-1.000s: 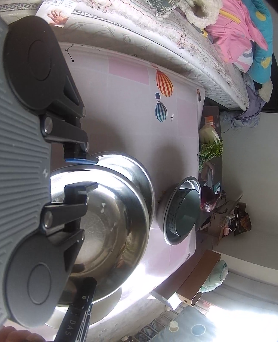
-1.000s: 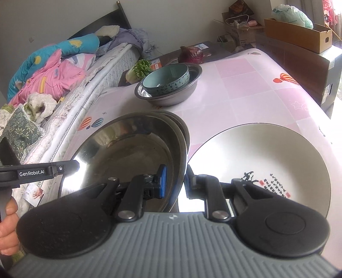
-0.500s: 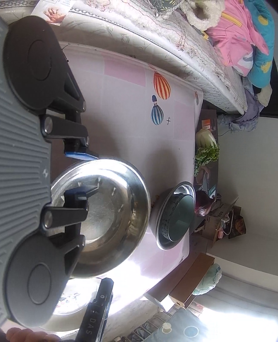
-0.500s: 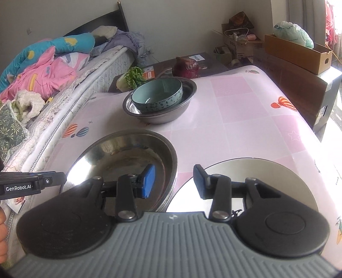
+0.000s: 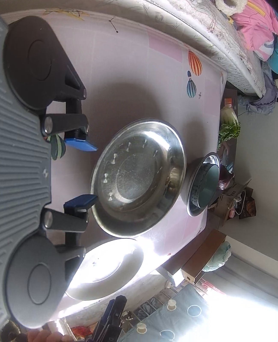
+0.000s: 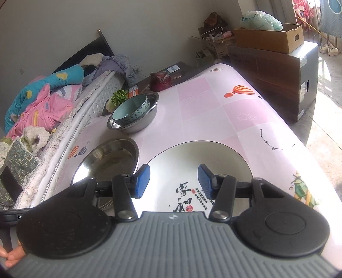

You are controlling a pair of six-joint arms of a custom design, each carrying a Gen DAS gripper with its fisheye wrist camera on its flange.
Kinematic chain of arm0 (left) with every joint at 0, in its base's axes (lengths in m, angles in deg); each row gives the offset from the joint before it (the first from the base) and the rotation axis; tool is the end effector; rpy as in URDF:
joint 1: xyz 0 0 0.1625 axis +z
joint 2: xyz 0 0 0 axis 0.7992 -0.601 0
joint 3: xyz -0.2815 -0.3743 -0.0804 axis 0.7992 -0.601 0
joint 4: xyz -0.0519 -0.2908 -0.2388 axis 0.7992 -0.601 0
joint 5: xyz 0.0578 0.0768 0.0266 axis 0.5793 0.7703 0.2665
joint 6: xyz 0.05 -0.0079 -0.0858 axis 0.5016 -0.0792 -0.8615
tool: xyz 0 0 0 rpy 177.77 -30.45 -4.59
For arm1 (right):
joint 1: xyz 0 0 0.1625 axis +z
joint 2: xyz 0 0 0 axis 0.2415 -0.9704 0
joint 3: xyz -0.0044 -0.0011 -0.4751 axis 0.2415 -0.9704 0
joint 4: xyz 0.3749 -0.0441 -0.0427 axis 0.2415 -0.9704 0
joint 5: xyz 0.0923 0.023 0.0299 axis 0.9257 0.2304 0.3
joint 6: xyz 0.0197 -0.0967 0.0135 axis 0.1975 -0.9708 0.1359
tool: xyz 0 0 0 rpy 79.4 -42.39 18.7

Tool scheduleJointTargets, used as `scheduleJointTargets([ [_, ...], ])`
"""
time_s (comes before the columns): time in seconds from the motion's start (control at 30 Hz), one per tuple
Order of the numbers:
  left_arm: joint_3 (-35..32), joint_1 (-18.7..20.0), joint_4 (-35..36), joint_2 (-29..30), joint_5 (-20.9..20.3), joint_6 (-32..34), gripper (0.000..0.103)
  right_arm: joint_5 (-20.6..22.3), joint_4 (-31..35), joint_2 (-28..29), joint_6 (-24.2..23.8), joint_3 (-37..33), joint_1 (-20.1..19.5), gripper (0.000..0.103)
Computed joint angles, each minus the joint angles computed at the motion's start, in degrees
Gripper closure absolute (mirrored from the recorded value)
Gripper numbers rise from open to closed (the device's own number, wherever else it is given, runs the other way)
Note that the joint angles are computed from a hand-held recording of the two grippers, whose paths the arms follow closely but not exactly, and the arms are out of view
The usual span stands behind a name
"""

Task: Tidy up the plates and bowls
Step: 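Grasp the white calligraphy plate rim with the left gripper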

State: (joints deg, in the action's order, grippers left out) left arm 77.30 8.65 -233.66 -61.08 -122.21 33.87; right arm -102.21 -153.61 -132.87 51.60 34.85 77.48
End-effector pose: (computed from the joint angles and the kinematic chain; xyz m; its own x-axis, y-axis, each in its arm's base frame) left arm -0.1253 -0.6227 0.1889 -0.8571 0.2129 -0.4691 0.4163 0.8227 -0.3872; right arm 0.1131 -0.5680 0.1715 -0.9160 0.1190 0.3831 -0.2292 0.6286 -0.7432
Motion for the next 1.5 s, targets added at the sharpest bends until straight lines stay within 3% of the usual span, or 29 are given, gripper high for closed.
scheduleJointTargets([
  [0.13, 0.5, -1.7, 0.8, 1.7, -3.7, 0.9, 0.055, -1.0, -4.3, -1.9, -0.6, 3.9, -3.0, 0.054],
  [0.23, 1.0, -2.9, -1.6, 3.9, -5.7, 1.8, 0.054, 1.5, -4.2, -3.4, 0.0, 5.3, -6.0, 0.054],
  [0.4, -1.5, -3.5, -2.0, 8.2, -5.9, -0.9, 0.055, 7.0, 1.3, -5.2, 0.7, 4.5, -10.3, 0.054],
  [0.53, -3.4, -3.9, -0.7, 10.6, -3.6, -2.2, 0.058, 8.8, 4.7, -4.7, -0.4, 1.9, -11.3, 0.055],
  [0.77, -4.8, -4.1, -1.6, 12.6, -2.9, -3.0, 0.082, 11.9, 10.5, -3.7, -1.1, -2.1, -12.2, 0.078],
  [0.9, -5.3, -4.3, -0.6, 12.7, -2.5, -3.9, 0.083, 15.1, 14.1, -4.1, -0.5, -2.5, -12.6, 0.088],
  [1.03, -4.8, -4.3, 0.2, 12.0, -3.0, -4.2, 0.083, 11.1, 13.5, -3.9, -1.4, -1.8, -10.7, 0.087],
  [1.5, 4.8, -4.4, 0.9, 4.1, -4.4, -5.0, 0.083, 8.1, 8.5, -5.8, 2.1, 10.1, -7.4, 0.085],
])
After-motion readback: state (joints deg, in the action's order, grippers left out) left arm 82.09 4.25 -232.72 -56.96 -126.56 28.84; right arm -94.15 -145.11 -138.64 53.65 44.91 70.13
